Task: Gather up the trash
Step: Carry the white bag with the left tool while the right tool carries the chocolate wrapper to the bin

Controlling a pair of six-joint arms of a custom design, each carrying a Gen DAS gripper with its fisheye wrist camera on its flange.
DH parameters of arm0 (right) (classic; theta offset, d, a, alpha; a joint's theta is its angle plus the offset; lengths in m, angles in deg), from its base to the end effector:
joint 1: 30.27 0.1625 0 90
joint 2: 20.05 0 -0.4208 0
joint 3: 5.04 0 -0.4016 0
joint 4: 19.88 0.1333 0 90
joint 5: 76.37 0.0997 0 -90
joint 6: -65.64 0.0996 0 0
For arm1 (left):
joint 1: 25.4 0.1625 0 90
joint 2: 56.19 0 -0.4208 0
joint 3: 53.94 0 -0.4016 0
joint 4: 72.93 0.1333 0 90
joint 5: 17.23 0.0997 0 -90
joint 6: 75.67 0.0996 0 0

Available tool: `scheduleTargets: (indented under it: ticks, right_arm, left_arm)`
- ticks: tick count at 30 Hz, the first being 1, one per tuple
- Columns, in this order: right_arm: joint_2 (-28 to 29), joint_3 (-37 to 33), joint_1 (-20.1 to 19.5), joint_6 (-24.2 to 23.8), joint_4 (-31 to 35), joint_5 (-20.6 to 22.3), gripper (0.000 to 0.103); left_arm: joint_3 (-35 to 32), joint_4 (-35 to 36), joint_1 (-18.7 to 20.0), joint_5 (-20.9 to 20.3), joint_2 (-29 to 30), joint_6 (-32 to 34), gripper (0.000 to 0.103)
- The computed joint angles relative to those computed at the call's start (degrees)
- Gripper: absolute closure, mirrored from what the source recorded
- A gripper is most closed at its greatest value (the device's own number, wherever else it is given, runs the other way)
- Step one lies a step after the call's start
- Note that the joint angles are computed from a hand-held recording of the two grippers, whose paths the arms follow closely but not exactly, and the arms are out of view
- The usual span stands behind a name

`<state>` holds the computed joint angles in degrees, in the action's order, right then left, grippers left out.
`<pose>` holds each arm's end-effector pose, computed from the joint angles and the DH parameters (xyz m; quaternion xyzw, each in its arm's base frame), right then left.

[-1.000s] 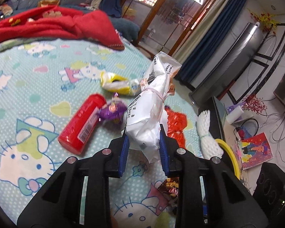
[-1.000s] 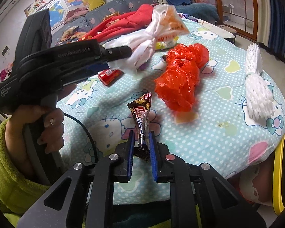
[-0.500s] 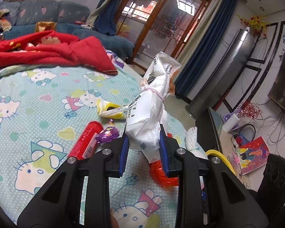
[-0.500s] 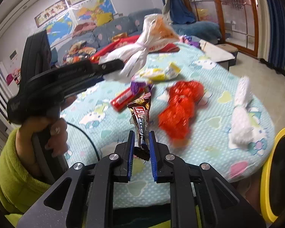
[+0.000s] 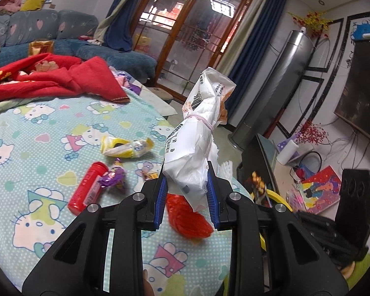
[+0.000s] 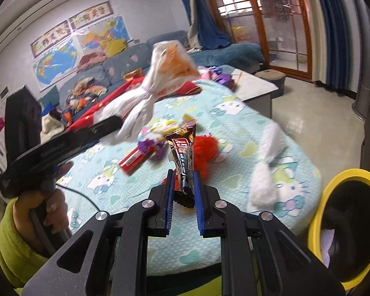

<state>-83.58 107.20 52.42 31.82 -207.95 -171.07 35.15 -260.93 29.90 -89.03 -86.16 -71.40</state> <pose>0.0487 -0.6039 0.2484 0.1915 -0.8876 0.3775 0.1814 -0.2677 -0.6754 0.0170 0.2610 0.8954 -0.3563 0.0577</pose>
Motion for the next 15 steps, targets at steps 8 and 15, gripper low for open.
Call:
scheduleTargets:
  ticks: [8,15]
  right_arm:
    - [-1.06,-0.13,-1.17,1.65,-3.07,-0.88,0.088]
    - [-2.28,0.24,-2.68,3.03,-5.30,-0.94,0.088]
  left_arm:
    - [-0.31,0.96,-0.87,-1.05,0.77,0.73,0.081]
    - [-1.22,2.33,-1.91,-1.82,1.93,1.91,0.081]
